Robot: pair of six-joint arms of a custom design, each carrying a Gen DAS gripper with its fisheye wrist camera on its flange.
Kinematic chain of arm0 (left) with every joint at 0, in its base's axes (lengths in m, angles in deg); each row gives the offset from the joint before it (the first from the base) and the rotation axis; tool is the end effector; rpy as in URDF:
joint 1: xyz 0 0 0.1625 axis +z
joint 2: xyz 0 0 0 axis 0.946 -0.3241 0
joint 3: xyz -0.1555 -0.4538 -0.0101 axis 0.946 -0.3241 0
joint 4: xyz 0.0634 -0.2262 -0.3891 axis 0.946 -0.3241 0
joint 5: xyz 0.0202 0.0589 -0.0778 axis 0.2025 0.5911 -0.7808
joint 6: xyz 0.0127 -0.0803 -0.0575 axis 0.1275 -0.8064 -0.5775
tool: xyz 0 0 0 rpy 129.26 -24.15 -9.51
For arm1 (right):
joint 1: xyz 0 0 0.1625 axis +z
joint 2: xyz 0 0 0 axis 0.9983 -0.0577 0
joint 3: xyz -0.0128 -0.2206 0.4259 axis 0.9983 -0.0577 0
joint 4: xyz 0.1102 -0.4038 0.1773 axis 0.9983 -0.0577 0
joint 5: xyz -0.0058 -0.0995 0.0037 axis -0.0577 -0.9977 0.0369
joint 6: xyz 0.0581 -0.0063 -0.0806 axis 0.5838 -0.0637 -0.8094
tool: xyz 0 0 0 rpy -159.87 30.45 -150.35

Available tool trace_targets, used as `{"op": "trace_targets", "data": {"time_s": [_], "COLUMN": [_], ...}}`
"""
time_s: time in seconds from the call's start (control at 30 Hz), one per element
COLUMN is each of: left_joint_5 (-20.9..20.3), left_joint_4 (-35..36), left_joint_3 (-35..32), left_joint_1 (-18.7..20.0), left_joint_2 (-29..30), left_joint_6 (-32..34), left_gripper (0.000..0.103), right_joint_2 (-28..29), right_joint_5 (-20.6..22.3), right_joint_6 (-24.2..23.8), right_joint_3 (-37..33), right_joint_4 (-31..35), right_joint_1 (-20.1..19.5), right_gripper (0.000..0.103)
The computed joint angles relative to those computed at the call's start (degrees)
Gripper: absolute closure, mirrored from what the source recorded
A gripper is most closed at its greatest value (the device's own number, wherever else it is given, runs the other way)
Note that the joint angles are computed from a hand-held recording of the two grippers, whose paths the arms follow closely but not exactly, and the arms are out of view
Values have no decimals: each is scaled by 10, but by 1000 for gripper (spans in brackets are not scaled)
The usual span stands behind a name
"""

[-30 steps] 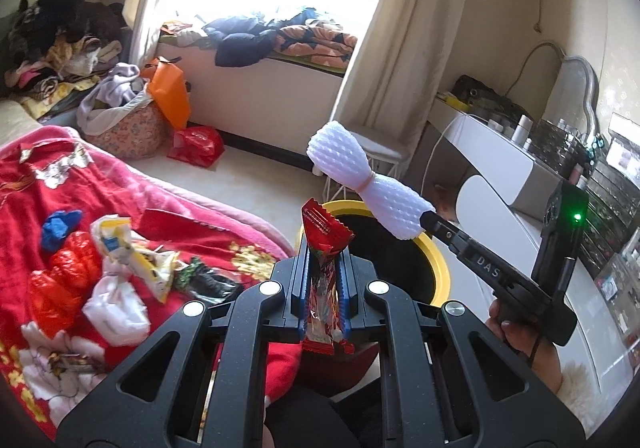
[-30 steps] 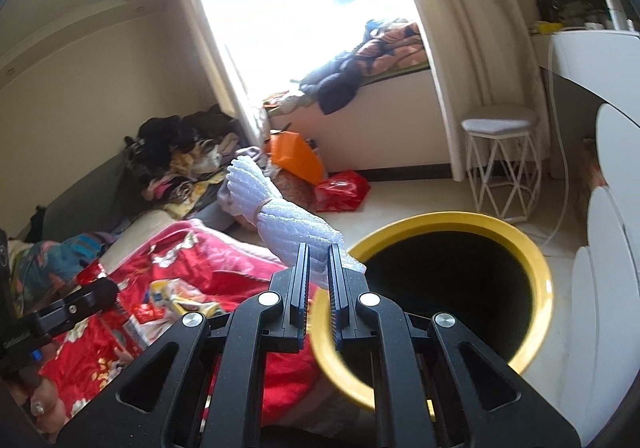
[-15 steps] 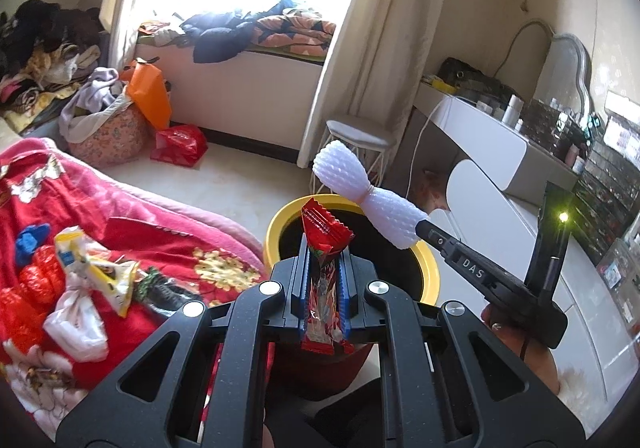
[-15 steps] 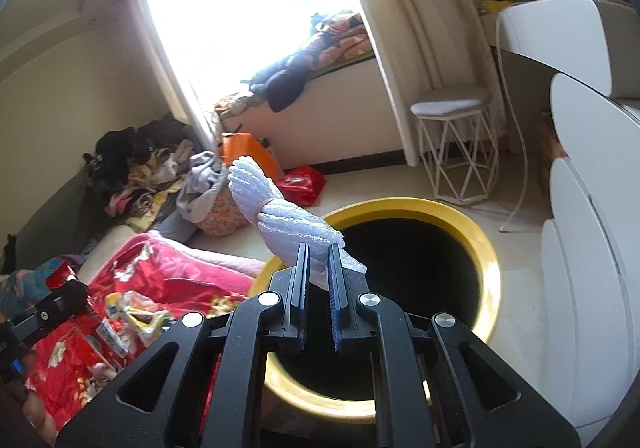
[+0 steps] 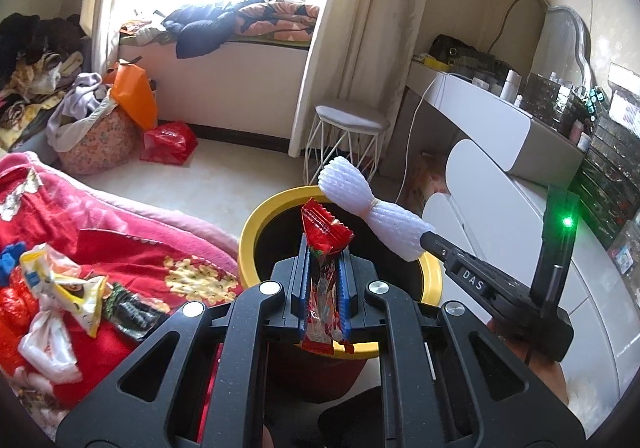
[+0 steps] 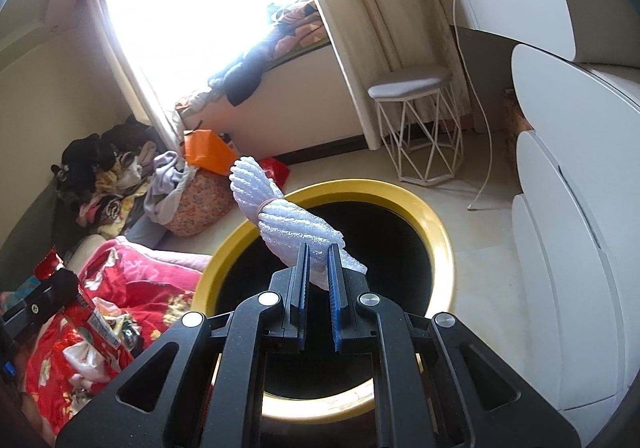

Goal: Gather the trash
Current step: 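Carry the red wrapper and foam sleeve in both tools over the bin, then open both tools to drop the wrapper and foam sleeve into the bin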

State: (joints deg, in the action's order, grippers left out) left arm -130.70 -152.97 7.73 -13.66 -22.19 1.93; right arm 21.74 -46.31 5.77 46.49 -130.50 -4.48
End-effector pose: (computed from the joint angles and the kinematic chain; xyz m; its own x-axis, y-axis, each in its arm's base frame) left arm -0.3159 -0.8256 -0.0010 -0.7645 0.4040 -0.5023 0.6396 0.5720 -0.5135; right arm 0.0049 -0.8144 0.2211 -0.9103 0.1218 0.3956 -0.2862 0.5054 -0.8140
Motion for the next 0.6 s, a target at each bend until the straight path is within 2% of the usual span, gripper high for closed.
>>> {"op": "trace_targets", "data": {"time_s": [0.43,0.5,0.53,0.6], "left_joint_5": [10,11,8,11], "left_joint_4": [76,96,112,128], "left_joint_3": [-103,-124,-137,-150], "left_joint_1": [10,13,16,18], "left_joint_2": [57,66,72,77], "left_joint_6": [-4,-10,-16,-25], "left_gripper": [95,95,95,85], "right_joint_2": [5,5,6,8], "right_joint_5": [-26,-22,-23,-28], "right_joint_6": [1,0,-1,-5], "right_joint_3": [-12,-14,-16,-17], "right_joint_4": [26,34,39,37], "right_joint_1": [-1,-3,-3,-2], "right_gripper": [94,91,91,86]}}
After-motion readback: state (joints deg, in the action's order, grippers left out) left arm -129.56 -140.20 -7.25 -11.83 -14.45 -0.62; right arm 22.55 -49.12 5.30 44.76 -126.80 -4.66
